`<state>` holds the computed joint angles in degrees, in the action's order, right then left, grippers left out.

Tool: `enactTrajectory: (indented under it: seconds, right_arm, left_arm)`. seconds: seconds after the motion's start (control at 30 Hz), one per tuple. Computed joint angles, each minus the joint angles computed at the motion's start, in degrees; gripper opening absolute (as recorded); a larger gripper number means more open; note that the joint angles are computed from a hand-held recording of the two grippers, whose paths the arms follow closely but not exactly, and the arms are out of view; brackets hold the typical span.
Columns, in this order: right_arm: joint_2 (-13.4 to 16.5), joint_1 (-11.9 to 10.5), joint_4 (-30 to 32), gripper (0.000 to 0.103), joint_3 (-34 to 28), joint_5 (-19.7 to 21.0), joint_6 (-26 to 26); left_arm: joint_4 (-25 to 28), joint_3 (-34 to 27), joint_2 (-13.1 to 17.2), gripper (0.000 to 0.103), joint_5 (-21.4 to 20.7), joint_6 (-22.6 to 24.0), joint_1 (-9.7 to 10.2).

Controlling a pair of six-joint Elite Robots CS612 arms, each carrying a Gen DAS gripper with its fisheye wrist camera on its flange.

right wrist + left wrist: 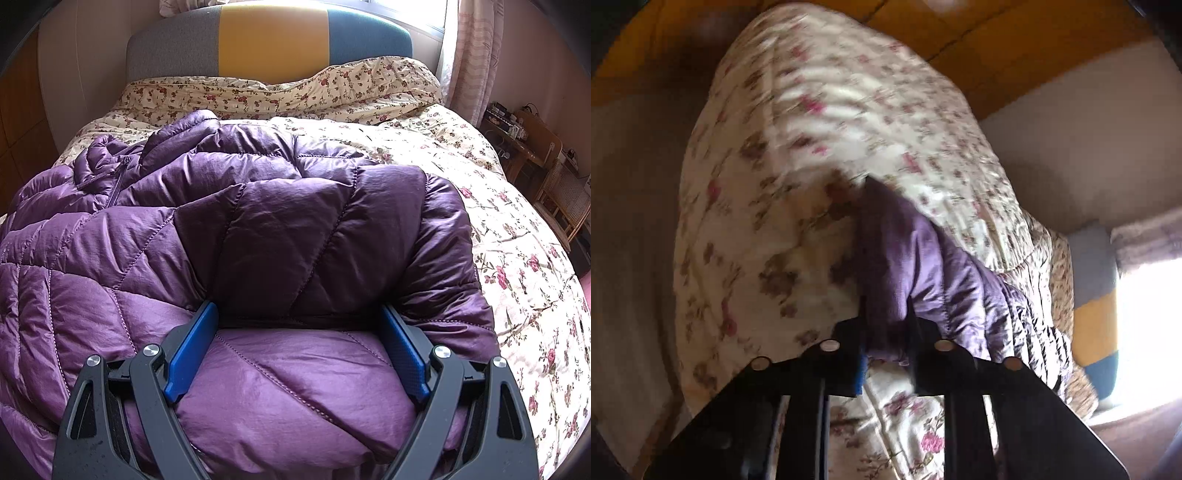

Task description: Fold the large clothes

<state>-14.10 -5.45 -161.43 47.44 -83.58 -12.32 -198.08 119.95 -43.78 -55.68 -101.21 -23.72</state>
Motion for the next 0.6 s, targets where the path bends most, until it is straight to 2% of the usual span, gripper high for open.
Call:
enactTrajectory:
  seconds: [0.17, 0.3, 0.43, 0.5, 0.6]
  right_arm:
    - [0.0, 0.0, 0.03, 0.086, -0.01, 0.01, 0.03]
    - [0.01, 0.01, -0.03, 0.086, 0.02, -0.06, 0.02]
    - [0.02, -0.01, -0.02, 0.087, -0.01, -0.02, 0.06]
    - [0.02, 0.0, -0.06, 0.086, 0.0, -0.09, 0.03]
    - [0.02, -0.01, -0.02, 0.086, -0.01, -0.06, 0.05]
  left_arm:
    - [4.28, -4.49, -0.93, 0.012, 2.34, 12.12, 0.8]
    - [4.38, -10.45, 0.45, 0.01, 1.89, 24.01, 1.57]
    - [3.28, -18.4, 3.45, 0.009, -2.18, 34.98, 2.4]
    - [3.33, -22.06, 4.94, 0.009, -4.71, 38.49, 2.76]
    - [3.79, -29.12, 8.01, 0.009, -10.68, 43.94, 3.22]
